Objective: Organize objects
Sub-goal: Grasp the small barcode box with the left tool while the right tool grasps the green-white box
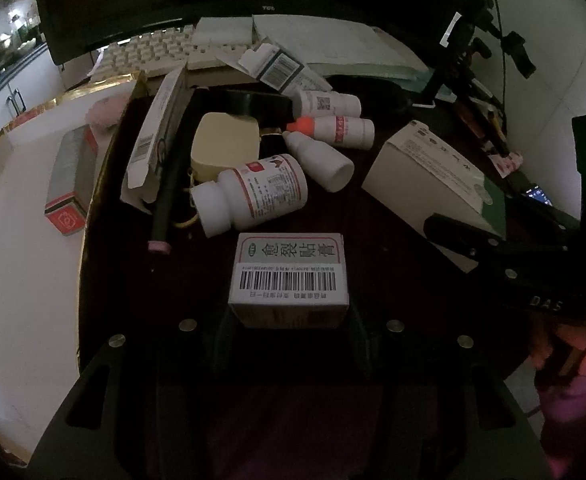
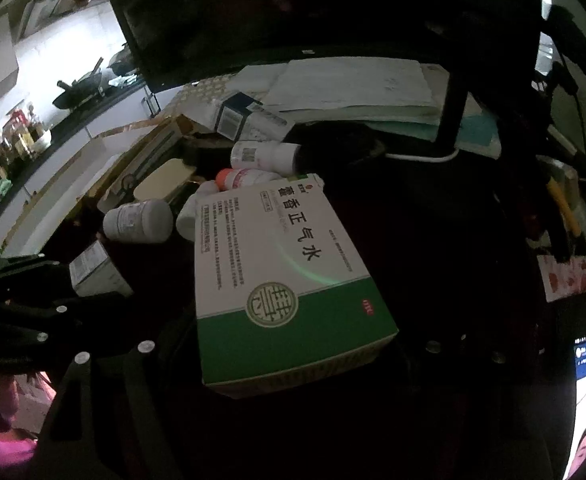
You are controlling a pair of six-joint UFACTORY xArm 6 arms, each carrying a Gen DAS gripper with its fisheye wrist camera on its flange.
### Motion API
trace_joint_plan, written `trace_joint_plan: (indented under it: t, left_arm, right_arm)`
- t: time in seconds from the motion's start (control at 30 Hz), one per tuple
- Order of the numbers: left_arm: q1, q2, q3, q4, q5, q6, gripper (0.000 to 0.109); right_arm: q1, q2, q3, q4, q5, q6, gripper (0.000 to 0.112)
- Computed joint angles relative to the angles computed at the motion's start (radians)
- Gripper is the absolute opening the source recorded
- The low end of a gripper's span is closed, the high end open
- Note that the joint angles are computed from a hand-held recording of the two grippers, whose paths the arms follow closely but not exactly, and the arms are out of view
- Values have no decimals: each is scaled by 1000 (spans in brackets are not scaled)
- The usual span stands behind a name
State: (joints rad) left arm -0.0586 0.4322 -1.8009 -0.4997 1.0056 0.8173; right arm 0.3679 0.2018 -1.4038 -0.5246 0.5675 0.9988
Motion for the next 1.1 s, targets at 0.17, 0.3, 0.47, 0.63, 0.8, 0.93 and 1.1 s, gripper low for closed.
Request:
trace_joint_plan:
  t: [0.17, 0.3, 0.47, 0.63, 0.8, 0.93, 1.1]
  left_arm:
    - [4, 2, -2, -20, 5, 8, 47]
    - [4, -12, 13, -24, 6, 14, 47]
    - [8, -40, 39, -51, 0, 35, 47]
    - [18, -71, 58, -88, 2, 63, 47]
    - [30, -104, 78, -134, -3, 103, 47]
    - [37, -119, 82, -163, -6, 126, 47]
    - [50, -129, 67, -183, 10, 140, 47]
  right_arm:
    - [6, 8, -12, -12, 13, 5, 78]
    - [13, 3, -15, -39, 23, 23, 78]
    - [23, -9, -16, -66, 38, 42, 78]
    - [35, -27, -15, -98, 50, 68, 78]
    - [49, -42, -19, -136, 65, 96, 78]
    - [57, -52, -19, -164, 76, 119, 78]
    - [62, -61, -23, -179, 75, 131, 78]
